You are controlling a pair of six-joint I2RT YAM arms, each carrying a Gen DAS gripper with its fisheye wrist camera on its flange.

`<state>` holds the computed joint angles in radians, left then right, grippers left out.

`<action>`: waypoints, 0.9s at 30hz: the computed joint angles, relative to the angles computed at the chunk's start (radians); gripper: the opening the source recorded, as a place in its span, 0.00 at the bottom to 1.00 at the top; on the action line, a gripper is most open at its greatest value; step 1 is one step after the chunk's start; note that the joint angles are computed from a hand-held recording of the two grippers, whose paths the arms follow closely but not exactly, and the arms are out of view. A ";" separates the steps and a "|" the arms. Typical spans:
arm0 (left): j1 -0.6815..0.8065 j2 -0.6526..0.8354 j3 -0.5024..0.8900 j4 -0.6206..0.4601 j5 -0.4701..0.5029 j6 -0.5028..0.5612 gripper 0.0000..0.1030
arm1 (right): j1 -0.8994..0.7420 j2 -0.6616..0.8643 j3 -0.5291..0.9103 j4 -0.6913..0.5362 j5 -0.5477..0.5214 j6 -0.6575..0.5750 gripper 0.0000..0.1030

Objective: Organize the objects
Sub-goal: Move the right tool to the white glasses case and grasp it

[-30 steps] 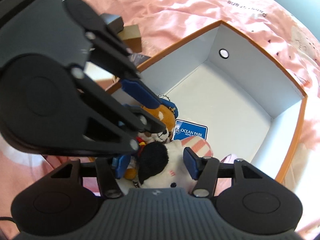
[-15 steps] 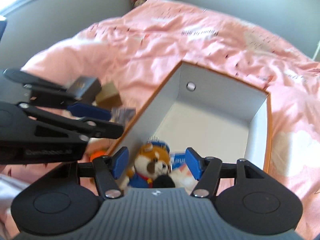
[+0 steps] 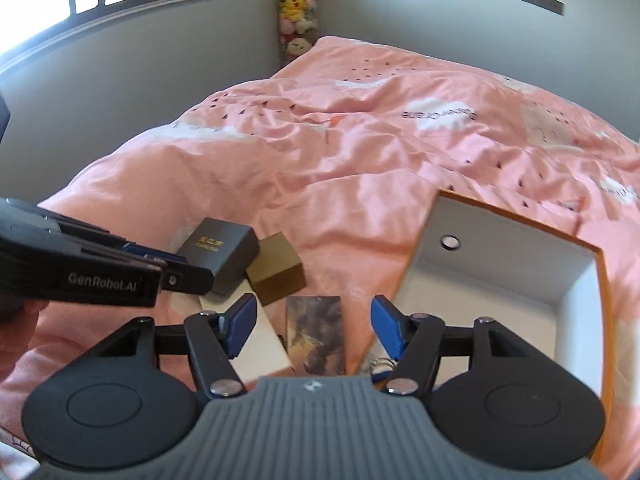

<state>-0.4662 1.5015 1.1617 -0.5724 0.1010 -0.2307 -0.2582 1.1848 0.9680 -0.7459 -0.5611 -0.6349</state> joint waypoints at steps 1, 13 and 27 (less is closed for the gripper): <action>0.016 0.002 -0.002 -0.005 -0.001 -0.002 0.30 | 0.030 0.006 -0.004 0.007 0.013 -0.009 0.62; 0.051 0.119 -0.002 -0.081 -0.068 -0.013 0.30 | 0.352 0.153 -0.039 0.058 0.242 -0.102 0.48; 0.044 0.125 -0.077 -0.010 -0.128 0.009 0.29 | 0.510 0.204 -0.148 0.256 0.446 -0.176 0.59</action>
<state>-0.4223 1.6261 1.0851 -0.5820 -0.0272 -0.2221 0.2518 1.3890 0.8198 -0.4898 -0.1156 -0.8108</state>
